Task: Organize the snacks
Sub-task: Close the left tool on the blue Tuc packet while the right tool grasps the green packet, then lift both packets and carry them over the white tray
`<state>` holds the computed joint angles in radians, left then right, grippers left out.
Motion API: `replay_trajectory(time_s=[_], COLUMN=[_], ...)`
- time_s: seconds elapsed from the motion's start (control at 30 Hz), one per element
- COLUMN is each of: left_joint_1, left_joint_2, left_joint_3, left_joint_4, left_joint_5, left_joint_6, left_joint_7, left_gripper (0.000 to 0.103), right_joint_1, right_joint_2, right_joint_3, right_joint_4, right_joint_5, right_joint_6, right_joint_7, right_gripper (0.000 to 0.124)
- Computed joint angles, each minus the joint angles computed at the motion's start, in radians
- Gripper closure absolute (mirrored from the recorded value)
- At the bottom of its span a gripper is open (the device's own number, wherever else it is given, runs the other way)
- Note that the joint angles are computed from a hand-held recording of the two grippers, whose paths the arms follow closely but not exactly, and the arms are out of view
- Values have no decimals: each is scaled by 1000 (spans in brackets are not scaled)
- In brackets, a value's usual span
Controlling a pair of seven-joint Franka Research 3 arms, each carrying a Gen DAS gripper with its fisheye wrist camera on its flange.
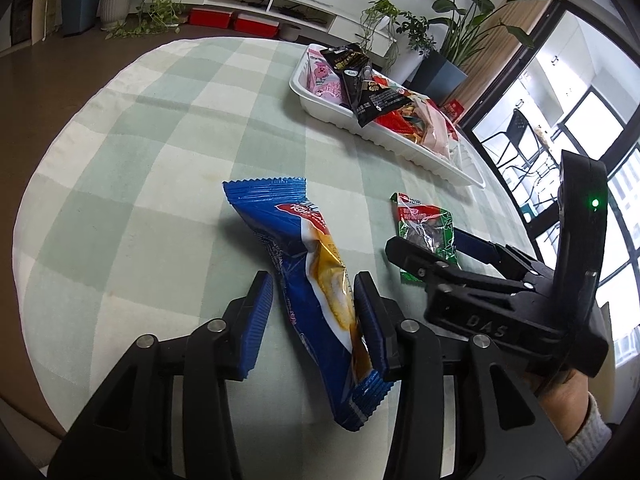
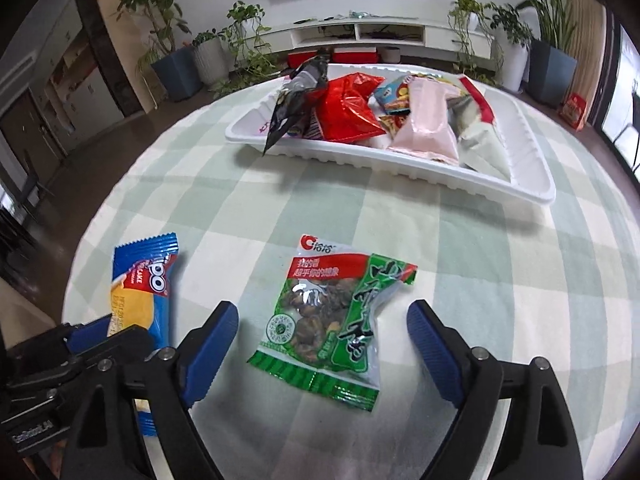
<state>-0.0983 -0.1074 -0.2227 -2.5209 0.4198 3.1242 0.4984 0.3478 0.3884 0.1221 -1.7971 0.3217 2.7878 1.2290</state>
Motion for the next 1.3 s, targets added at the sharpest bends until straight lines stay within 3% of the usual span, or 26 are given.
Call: replay_trajectory(time_s=[0.1, 0.27, 0.37, 0.57, 0.7, 1.13, 1.3], left_joint_1=[21, 60, 53, 41, 32, 57, 25], left_joint_2=[5, 15, 22, 21, 15, -25, -42], left_joint_3=[-18, -46, -29, -13, -9, -46, -23], left_joint_4=[12, 39, 40, 35, 29, 23, 25], left_joint_5=[47, 214, 257, 259, 233, 194, 123], left_joint_6=[-12, -39, -17, -3, 6, 42, 43], left_joint_7=[-30, -158, -188, -202, -190, -163, -96], left_gripper=[61, 61, 67, 71, 73, 73, 73], right_joint_1=[38, -10, -43, -114, -133, -164, -168], right_joint_2=[-6, -16, -23, -44, -68, -156, -176], right_joint_3=[-40, 3, 30, 90, 91, 37, 12], right_joint_4=[-34, -54, -60, -67, -80, -94, -79], right_joint_5=[-75, -33, 16, 186, 291, 596, 652], right_joint_6=[69, 94, 85, 33, -14, -175, -222], right_joint_7=[22, -34, -86, -220, -287, -436, -456], right_gripper=[48, 74, 79, 83, 84, 84, 84])
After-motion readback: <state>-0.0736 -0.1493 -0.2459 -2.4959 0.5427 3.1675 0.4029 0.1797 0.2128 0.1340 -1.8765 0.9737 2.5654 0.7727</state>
